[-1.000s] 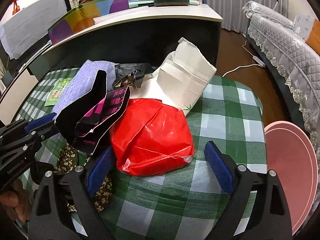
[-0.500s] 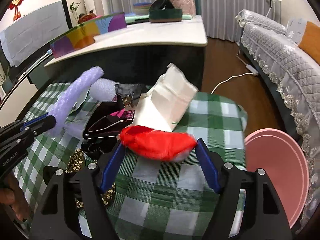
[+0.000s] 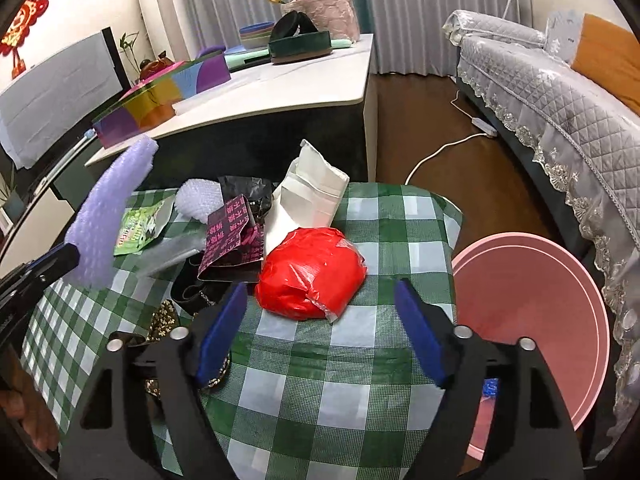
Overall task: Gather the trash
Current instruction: 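Lift the red bag with the right tool and carry it over the pink basin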
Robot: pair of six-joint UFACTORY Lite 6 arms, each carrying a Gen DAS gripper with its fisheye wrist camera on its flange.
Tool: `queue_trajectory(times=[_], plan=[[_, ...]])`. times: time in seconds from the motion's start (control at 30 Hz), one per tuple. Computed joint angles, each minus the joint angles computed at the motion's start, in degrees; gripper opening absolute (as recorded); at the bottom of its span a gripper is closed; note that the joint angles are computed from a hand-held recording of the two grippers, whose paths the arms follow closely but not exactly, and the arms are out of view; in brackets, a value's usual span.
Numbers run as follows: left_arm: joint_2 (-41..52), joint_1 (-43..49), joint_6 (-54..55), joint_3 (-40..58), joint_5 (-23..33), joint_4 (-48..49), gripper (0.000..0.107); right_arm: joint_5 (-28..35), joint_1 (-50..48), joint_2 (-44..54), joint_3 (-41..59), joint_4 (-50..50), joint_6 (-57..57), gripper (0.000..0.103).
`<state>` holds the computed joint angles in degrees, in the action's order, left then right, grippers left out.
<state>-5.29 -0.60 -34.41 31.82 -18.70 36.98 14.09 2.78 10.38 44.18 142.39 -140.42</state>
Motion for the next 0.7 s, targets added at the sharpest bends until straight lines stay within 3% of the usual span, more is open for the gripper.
queue_trajectory(times=[0.33, 0.7], plan=[[4.1, 4.6, -7.2, 3.1, -3.1, 8.2, 0.009, -3.0, 3.6, 10.9, 9.4, 15.6, -14.4, 0.089], [8.3, 6.3, -12.3, 6.8, -4.6, 13.4, 0.009, -7.1, 4.7, 22.3, 21.0, 6.2, -3.3, 0.089]])
